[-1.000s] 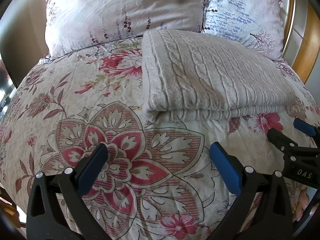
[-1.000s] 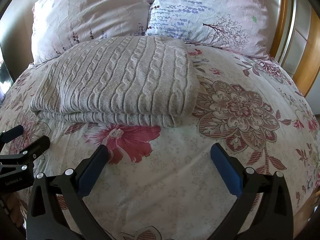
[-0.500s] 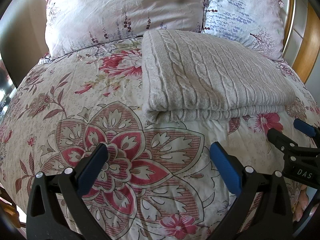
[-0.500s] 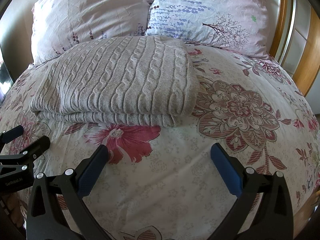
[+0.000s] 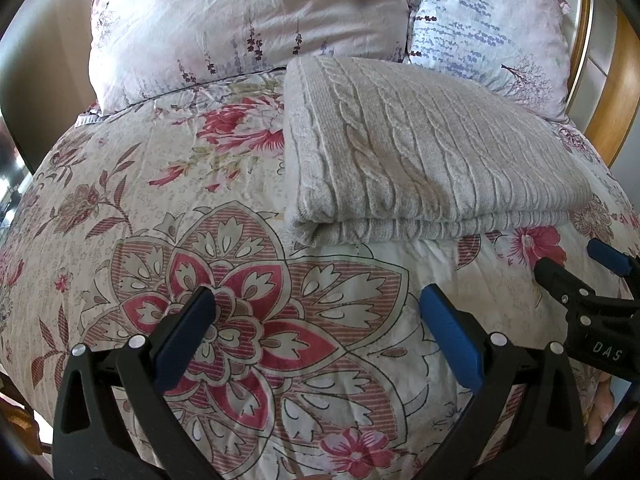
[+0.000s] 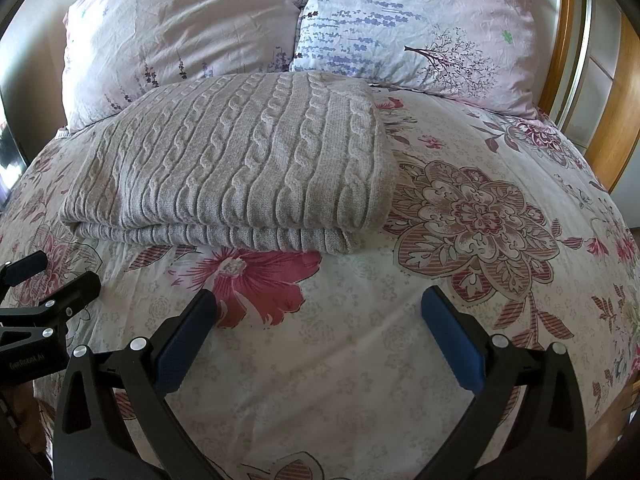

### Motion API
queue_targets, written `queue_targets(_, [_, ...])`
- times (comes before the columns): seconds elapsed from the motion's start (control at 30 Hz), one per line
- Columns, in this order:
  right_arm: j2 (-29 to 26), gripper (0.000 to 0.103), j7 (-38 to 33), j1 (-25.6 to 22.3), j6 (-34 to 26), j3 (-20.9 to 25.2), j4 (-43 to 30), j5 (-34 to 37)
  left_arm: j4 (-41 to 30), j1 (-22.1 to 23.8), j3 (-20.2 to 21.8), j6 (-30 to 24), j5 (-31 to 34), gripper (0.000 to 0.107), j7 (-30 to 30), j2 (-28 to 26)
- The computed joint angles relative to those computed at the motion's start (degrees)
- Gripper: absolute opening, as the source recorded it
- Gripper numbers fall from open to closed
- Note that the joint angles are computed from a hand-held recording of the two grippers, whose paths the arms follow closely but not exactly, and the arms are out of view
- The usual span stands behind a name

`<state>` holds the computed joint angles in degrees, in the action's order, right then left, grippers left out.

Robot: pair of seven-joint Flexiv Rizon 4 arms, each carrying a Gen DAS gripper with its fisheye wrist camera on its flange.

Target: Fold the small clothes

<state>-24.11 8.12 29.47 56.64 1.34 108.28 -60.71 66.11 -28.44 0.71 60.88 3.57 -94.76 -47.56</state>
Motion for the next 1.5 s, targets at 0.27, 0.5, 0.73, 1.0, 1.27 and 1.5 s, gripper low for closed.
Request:
queue_targets(0.27, [-0.01, 0.102, 0.04, 0.00, -0.04, 0.02, -0.01, -0.01, -0.19, 0.13, -0.04, 0.05, -0.04, 0.101, -0.02, -0.19])
queue_targets(0.5, [0.00, 0.102, 0.01, -0.03, -0.01, 0.03, 0.01, -0.01, -0.34, 0.22, -0.14, -0.23, -0.13, 0.101, 0.19, -0.24])
queue_targets(0.73, [-0.02, 0.102, 0.06, 0.00, -0.06, 0.02, -0.02, -0.01, -0.20, 0.15, -0.07, -0.27, -0.13, 0.101, 0.07, -0.16])
queue_targets(1.0, [-0.02, 0.102, 0.08, 0.00, -0.07, 0.03, -0.03, 0.00, -0.45, 0.22, -0.15, -0.35, -0.18, 0.101, 0.25, -0.31])
queue_targets(1.27, [-0.02, 0.102, 0.12, 0.03, -0.11, 0.03, -0.04, 0.00, -0.31, 0.40, -0.31, -0.46, -0.33, 0.101, 0.63, -0.32])
queue_targets(1.5, [-0.01, 0.102, 0.15, 0.00, -0.06, 0.02, -0.01, -0.05, -0.49, 0.39, -0.33, -0.76, -0.44, 0.101, 0.81, -0.36])
